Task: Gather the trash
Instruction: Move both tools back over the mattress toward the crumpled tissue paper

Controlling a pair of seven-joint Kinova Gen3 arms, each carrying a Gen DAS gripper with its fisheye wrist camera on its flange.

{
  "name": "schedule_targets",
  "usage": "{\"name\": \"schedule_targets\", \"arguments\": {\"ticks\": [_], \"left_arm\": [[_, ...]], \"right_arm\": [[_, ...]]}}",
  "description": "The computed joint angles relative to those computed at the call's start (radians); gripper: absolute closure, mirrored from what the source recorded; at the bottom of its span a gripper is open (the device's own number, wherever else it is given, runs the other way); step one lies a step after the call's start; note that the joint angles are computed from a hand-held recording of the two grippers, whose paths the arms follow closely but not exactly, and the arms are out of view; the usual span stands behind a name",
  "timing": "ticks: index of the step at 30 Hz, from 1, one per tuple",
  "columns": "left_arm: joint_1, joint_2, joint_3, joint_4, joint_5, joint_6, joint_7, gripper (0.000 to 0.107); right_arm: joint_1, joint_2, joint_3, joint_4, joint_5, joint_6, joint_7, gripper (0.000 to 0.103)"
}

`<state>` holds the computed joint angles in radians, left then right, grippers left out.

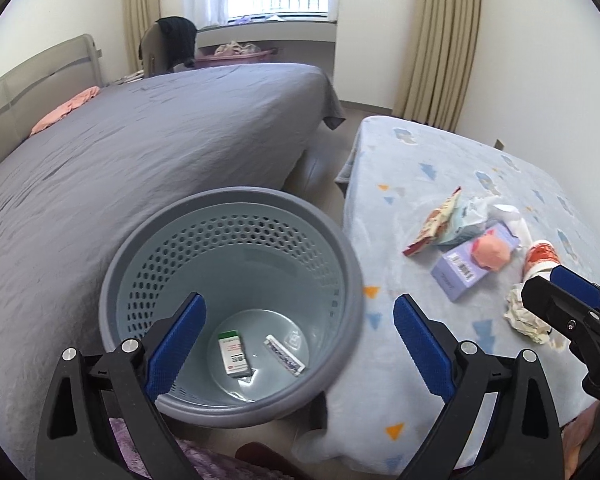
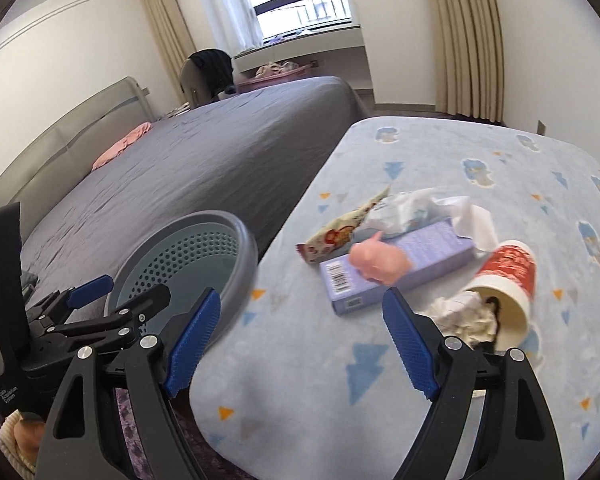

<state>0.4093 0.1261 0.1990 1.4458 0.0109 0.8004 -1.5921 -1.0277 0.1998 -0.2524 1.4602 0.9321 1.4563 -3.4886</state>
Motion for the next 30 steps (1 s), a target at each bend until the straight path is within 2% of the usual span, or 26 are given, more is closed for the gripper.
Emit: {"name": "schedule_targets", "arguments": {"ticks": [13,23,30], "left_arm": [[0.058,0.008,0.024,-0.021,-0.021,0.015,0.007,0.014],[0.123,0.025,0.04,-0.007,-0.064,-0.002,0.044,0.014],[0.166,0.059,0.051,-0.015,-0.073,0.031,0.044,0.014]], "right_arm": [[-0.076,-0.05,-0.069,0.078,-0.017,0.226,-0.21,0.023],[-0.074,-0.083,-0.118,0.175,-0.095,0.251,-0.368,0.023],[-0.041,-0.106,-0.13,0.22,-0.16,0.228,-0.411,0.023]]}}
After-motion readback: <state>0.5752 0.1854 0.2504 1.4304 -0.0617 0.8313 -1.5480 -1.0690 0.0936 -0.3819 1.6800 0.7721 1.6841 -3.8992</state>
